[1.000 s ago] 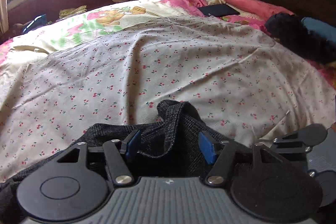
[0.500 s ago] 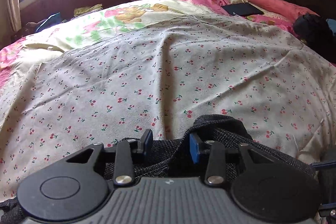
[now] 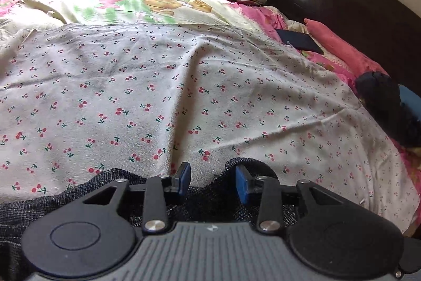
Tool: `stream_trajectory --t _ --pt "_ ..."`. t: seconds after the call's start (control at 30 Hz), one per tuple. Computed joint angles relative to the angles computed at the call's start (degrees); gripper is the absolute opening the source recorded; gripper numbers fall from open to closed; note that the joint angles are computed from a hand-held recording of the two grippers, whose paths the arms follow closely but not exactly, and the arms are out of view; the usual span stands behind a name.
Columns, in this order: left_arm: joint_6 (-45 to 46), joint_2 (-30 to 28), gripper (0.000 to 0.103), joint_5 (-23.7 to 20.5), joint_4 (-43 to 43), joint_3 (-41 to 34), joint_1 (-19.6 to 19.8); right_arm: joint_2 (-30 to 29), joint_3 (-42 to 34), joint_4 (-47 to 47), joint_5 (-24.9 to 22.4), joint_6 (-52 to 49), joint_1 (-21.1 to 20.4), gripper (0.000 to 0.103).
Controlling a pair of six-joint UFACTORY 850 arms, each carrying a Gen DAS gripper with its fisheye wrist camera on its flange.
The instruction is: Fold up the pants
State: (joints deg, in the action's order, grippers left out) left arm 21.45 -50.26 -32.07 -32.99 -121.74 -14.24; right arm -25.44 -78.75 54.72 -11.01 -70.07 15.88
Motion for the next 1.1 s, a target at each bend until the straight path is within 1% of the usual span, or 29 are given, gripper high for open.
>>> stream_trajectory --t 0.03,0.07,0.1,0.13,0.17,0.2,0.27,0.3,0.33,0.37,0.43,0.47,0.5,0.53,0.57,0.6,0.67,0.7,0.73,0.77,0.8,0.87,0.9,0.93,0.97,1.0,1.07,1.1 --pt "1.4 0.6 0.05 0.6 -0.9 0.9 -0.1 -0.2 0.7 -1.5 5.1 -0.6 1.3 0.064" --pt "3.1 1.2 0.05 1.0 -2.4 1.8 -0.1 -0.8 0.5 -5.3 7.9 1.1 1.7 0.061" --pt "5.3 1.8 0.05 1.6 -4.3 2.9 -0.1 -1.5 0.1 -9.9 8.2 5.3 1.3 0.042" --pt "6.8 2.3 0.05 2.4 -5.4 3.8 -0.2 -2.1 -0.6 -12.6 6.1 11.3 0.2 0.01" --pt "8.5 2.5 0.051 2.9 -6.4 4.6 -0.3 -2.6 -1.9 -12.9 1.7 17.3 -1.6 0.002" --pt "8.8 2.5 0.052 3.2 -5.9 5.1 -0.6 -2.9 -3.6 -13.7 -4.0 23.3 -3.6 0.006" --pt "6.6 1.9 0.057 4.8 -0.5 5.6 -1.6 -3.3 -5.6 -11.2 -12.5 35.0 -7.4 0.011" --pt "4.7 1.5 0.061 6.2 2.5 5.8 -2.1 -3.9 -6.4 -10.2 -15.1 38.3 -8.5 0.012" --pt "3.5 1.2 0.063 7.1 3.8 5.9 -2.3 -4.4 -7.1 -10.6 -16.4 40.3 -8.9 0.014" --pt "1.7 1.0 0.064 7.9 5.0 5.7 -2.3 -4.5 -7.5 -13.3 -16.4 40.7 -8.3 0.014" --pt "3.4 1.5 0.065 8.3 1.4 6.2 -1.6 -4.1 -7.9 -18.3 -17.2 37.8 -7.0 0.021" --pt "5.3 2.1 0.064 8.1 -0.9 6.8 -1.2 -3.7 -8.0 -19.1 -18.8 35.5 -6.8 0.02" --pt "7.6 2.9 0.064 7.5 -2.8 7.6 -0.9 -3.6 -8.8 -19.7 -21.5 34.1 -7.0 0.019" --pt "9.9 3.8 0.064 7.0 -4.4 8.5 -0.7 -3.3 -9.4 -18.6 -23.7 32.2 -7.6 0.019" --pt "11.3 4.9 0.064 7.1 -5.6 9.8 -0.5 -2.7 -9.8 -15.3 -25.4 28.0 -8.7 0.019" --pt "12.3 6.0 0.064 7.2 -6.6 11.2 -0.5 -2.2 -9.9 -12.4 -25.7 24.5 -9.5 0.021" --pt "14.8 8.8 0.064 8.8 -9.8 15.3 -0.4 -2.8 -11.6 -9.3 -25.2 19.9 -10.6 0.033" --pt "16.8 10.2 0.064 9.8 -12.3 17.4 -0.4 -4.0 -12.9 -7.1 -25.5 17.0 -11.1 0.042" --pt "19.0 11.4 0.064 10.3 -14.5 19.0 -0.3 -5.7 -14.9 -5.8 -26.3 14.2 -11.5 0.045" --pt "19.8 12.9 0.064 11.0 -14.7 20.7 -0.4 -8.9 -19.3 -6.7 -28.5 13.7 -11.8 0.045" --pt "19.2 14.6 0.064 12.0 -13.1 22.5 -0.7 -10.9 -22.3 -5.3 -31.9 12.6 -12.6 0.046" --pt "15.9 17.1 0.064 12.1 -7.8 24.7 -1.6 -14.0 -26.6 -2.3 -40.0 10.9 -14.3 0.046" --pt "14.4 18.3 0.065 11.4 -5.7 25.6 -2.2 -14.5 -27.3 -2.4 -42.0 10.8 -15.0 0.046" --pt "14.9 19.1 0.065 10.3 -6.0 26.2 -2.6 -14.8 -27.8 -2.9 -44.6 10.4 -15.7 0.047" --pt "17.5 19.9 0.065 8.4 -8.6 27.0 -3.3 -15.1 -28.1 -2.5 -47.7 9.7 -16.6 0.046" --pt "18.8 20.3 0.065 7.0 -10.5 27.6 -3.9 -14.7 -27.3 -1.1 -48.7 8.9 -17.5 0.046" --pt "19.5 20.5 0.065 4.1 -15.5 28.9 -5.4 -14.3 -26.2 2.1 -48.3 8.8 -19.1 0.046" --pt "19.2 20.3 0.065 2.9 -18.6 29.4 -5.8 -14.2 -25.8 3.8 -46.5 8.8 -19.5 0.048"
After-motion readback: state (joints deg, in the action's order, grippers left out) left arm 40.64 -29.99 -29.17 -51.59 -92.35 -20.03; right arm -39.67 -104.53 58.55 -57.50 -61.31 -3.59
